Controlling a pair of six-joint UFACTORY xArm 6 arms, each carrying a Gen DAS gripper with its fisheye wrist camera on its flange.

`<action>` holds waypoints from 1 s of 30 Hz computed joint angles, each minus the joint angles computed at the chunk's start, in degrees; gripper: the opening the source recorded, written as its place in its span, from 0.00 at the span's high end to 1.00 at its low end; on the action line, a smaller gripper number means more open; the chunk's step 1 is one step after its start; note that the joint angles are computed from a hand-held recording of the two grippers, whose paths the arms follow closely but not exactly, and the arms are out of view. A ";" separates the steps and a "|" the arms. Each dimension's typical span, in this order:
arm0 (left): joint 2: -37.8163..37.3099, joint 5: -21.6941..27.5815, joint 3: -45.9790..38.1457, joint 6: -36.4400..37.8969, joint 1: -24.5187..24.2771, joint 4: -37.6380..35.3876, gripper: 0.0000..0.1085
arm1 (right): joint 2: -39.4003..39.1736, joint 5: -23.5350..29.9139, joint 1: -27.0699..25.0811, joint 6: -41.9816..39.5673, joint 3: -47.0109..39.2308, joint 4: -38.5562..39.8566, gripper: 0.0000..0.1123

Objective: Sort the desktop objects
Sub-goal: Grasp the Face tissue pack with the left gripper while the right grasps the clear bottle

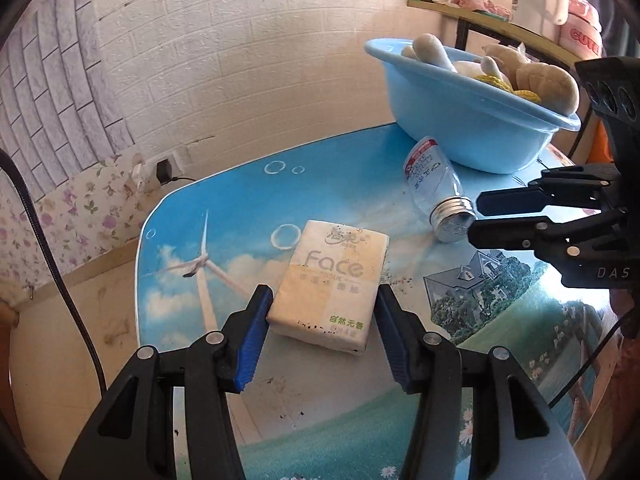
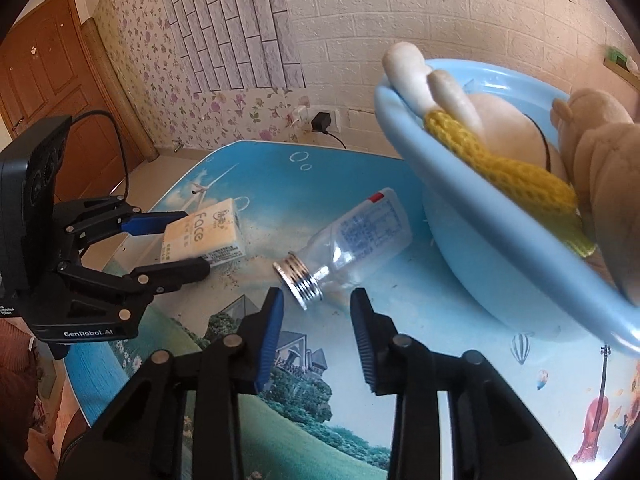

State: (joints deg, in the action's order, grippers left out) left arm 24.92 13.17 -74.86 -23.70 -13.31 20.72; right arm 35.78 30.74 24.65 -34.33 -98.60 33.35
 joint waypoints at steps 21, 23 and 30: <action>-0.11 5.52 -1.05 -26.74 0.53 14.51 0.53 | 10.41 4.76 1.98 26.55 -15.95 -18.72 0.67; -0.31 5.34 -0.78 -27.53 0.49 14.86 0.54 | 8.54 4.00 1.97 24.42 -13.09 -17.22 0.71; -2.30 3.88 1.47 -33.46 -0.03 18.05 0.55 | 1.14 0.91 0.66 11.76 -2.05 -5.61 0.71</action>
State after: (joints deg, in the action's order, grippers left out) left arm 22.62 17.05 -73.39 -57.15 -13.35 38.77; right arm 36.92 31.65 25.31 -22.57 -100.64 27.73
